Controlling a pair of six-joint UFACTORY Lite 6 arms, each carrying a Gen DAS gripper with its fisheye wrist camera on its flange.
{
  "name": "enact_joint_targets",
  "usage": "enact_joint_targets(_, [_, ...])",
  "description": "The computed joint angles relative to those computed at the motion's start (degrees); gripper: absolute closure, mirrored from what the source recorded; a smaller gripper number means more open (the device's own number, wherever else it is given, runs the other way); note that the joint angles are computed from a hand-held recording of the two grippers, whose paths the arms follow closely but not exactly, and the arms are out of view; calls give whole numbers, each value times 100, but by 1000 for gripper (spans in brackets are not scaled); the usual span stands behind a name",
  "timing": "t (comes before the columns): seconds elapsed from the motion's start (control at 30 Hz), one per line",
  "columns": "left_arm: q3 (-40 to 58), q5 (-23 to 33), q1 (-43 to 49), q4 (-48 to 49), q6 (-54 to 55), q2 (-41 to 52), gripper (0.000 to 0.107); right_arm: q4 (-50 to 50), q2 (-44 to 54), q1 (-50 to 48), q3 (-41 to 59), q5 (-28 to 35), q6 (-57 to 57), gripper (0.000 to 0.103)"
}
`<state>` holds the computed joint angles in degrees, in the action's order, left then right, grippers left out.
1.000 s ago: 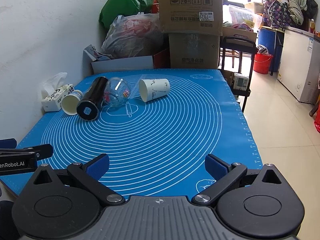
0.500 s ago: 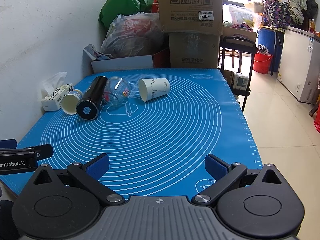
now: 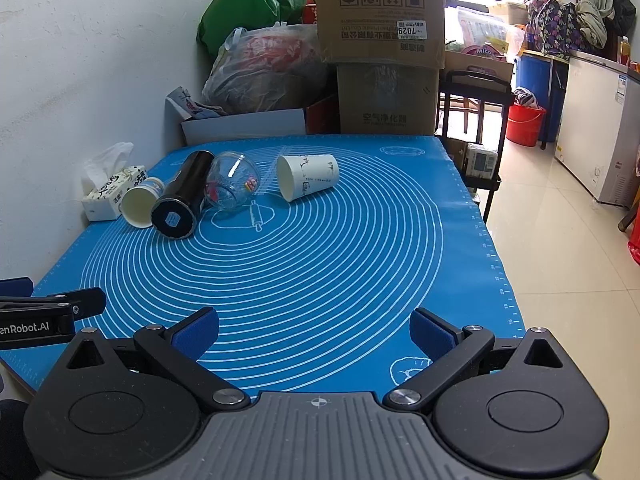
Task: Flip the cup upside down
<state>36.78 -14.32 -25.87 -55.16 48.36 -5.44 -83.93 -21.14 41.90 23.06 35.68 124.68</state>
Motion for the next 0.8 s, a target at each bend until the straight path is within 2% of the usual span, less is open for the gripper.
enact_joint_targets(0.33, [-36,-22,-14,109,-97,-11,4,-125,-30,-13,-94,-14,151,0])
enact_joint_targets(0.8, [11,-57,-162,-517,464,-36,4,-159,-102,-134,-167,-130,127,0])
